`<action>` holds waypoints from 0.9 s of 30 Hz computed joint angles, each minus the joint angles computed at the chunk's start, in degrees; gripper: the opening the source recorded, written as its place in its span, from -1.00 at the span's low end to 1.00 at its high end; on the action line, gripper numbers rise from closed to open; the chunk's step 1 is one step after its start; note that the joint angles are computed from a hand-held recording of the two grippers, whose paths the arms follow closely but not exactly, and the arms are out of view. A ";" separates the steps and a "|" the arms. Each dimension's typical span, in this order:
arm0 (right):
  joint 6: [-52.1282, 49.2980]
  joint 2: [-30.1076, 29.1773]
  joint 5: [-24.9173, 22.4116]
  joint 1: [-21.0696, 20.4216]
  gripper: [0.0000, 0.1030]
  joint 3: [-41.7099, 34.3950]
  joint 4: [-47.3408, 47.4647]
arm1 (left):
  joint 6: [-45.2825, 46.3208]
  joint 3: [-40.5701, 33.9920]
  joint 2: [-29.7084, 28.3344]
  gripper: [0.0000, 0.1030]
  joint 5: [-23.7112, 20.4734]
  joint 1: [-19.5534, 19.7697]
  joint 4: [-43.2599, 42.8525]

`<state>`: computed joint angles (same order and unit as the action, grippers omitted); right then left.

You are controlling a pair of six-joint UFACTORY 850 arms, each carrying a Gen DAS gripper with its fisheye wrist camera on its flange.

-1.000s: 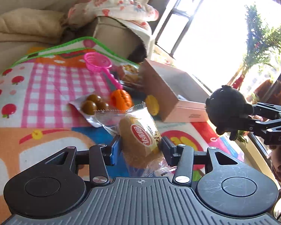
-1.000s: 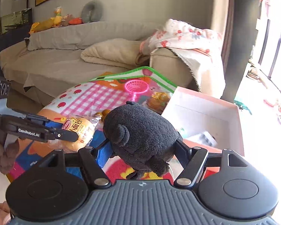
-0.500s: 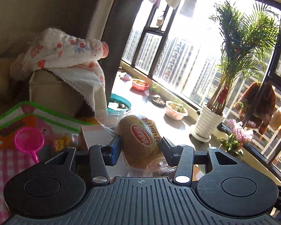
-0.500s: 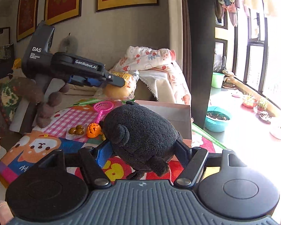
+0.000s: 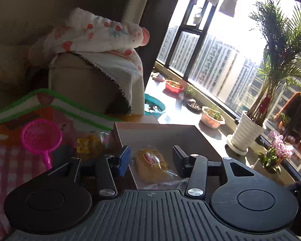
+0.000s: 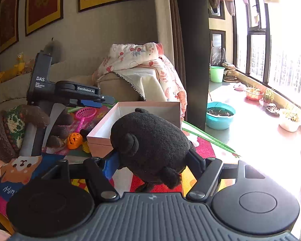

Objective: Organize objects
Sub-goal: 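Carry the bun and plush toy into the pink box and release both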

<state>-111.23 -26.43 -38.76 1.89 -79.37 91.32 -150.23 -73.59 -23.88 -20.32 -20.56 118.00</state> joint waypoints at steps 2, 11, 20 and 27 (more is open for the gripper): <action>0.60 -1.01 0.23 0.86 0.38 -2.67 0.91 | -1.17 4.11 2.82 -0.02 -1.27 -1.09 1.30; 17.75 -12.16 6.87 7.74 0.55 -26.38 -3.51 | 3.05 15.57 9.48 -0.02 -4.00 -4.49 -5.45; 13.23 -10.01 13.67 9.08 0.79 -18.41 -4.27 | -0.33 20.93 11.87 -0.02 -4.49 -3.41 -2.99; -8.77 -4.42 14.45 9.03 0.90 -4.77 6.71 | -6.21 21.68 11.72 -0.02 -3.90 -2.79 1.88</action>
